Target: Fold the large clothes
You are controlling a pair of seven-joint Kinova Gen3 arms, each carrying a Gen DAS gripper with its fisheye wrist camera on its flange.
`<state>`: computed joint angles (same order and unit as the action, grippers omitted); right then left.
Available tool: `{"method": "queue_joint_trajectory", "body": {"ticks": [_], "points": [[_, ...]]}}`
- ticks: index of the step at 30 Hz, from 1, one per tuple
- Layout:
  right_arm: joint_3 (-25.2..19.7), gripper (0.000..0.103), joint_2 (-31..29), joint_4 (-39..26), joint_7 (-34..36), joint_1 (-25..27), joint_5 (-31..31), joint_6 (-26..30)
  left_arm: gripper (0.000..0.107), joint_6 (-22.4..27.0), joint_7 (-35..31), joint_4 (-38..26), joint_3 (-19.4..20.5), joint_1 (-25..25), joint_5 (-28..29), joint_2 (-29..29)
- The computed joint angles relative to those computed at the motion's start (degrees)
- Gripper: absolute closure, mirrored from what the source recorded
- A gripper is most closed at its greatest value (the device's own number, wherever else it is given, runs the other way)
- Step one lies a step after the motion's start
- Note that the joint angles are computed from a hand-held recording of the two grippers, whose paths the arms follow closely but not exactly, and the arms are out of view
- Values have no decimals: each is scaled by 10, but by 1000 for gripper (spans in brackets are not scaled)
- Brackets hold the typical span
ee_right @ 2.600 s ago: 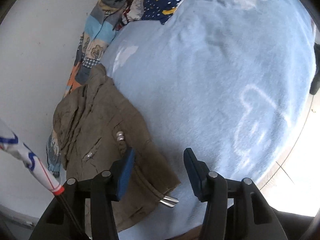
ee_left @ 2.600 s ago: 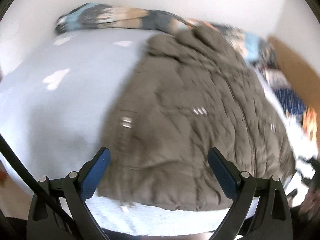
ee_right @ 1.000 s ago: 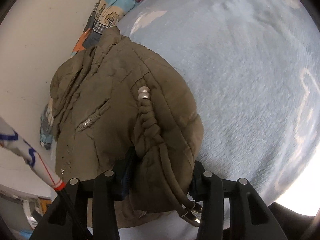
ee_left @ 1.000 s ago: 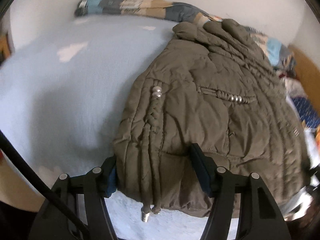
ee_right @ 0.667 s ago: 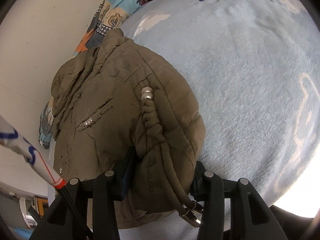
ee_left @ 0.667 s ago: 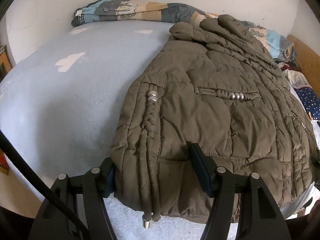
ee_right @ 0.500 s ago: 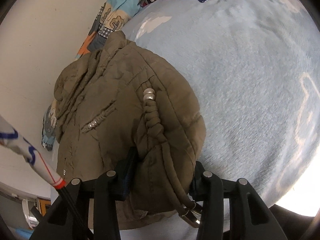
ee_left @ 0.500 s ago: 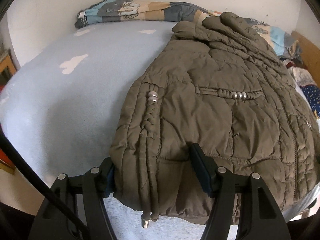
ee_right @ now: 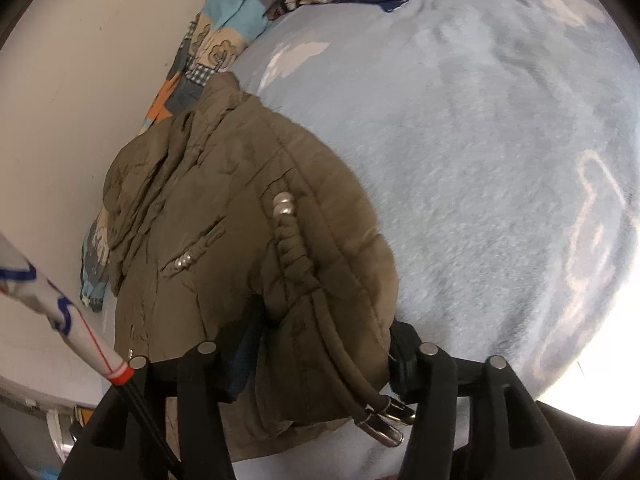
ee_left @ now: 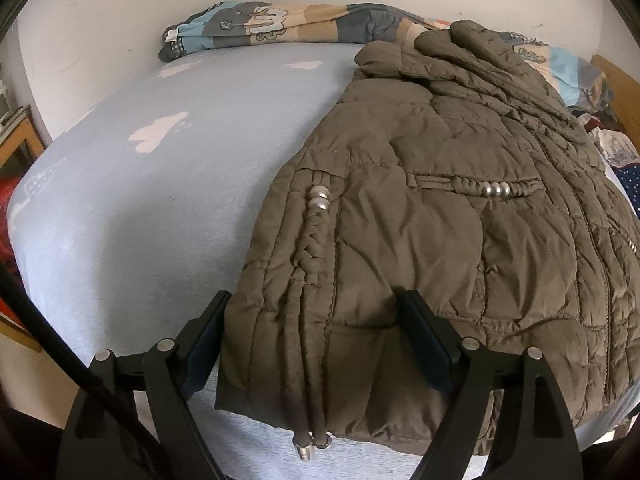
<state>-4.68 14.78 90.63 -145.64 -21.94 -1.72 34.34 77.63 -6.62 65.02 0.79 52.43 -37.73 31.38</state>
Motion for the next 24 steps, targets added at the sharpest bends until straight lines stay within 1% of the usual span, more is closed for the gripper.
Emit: {"method": "queue_joint_trajectory", "body": {"ticks": [4,5,6,7,8,9,10,12,13,15,19,24], "points": [[-2,39,3,-6,5,6,-10,13,24,7,-10,-5,0,4,-7,3],[-1,41,1,-2,4,4,-9,6,26,4,-12,-3,0,5,-9,2],[-7,57,-3,6,14,11,-17,-9,29,5,-13,-5,0,6,-10,3],[-14,61,-4,9,17,16,-18,-19,30,2,-14,-3,0,8,-13,2],[-12,65,-5,7,21,10,-11,-19,33,2,-14,-3,-1,10,-15,2],[-1,70,-6,4,17,-6,6,-17,36,3,-16,-4,-1,12,-19,3],[3,71,-6,-1,11,-16,24,-14,38,9,-20,-7,-2,16,-24,5],[11,73,-8,-5,-4,-32,53,-9,51,16,-26,-13,-4,23,-35,7],[10,74,-8,-4,-6,-32,56,-12,54,17,-29,-14,-5,25,-39,8],[6,74,-8,-3,-5,-29,54,-14,64,19,-31,-14,-6,29,-45,7],[6,74,-5,-6,-6,-29,58,-12,65,14,-28,-9,-5,27,-44,4],[9,74,3,-19,-16,-37,69,10,65,21,-35,-18,-5,26,-45,10]]}}
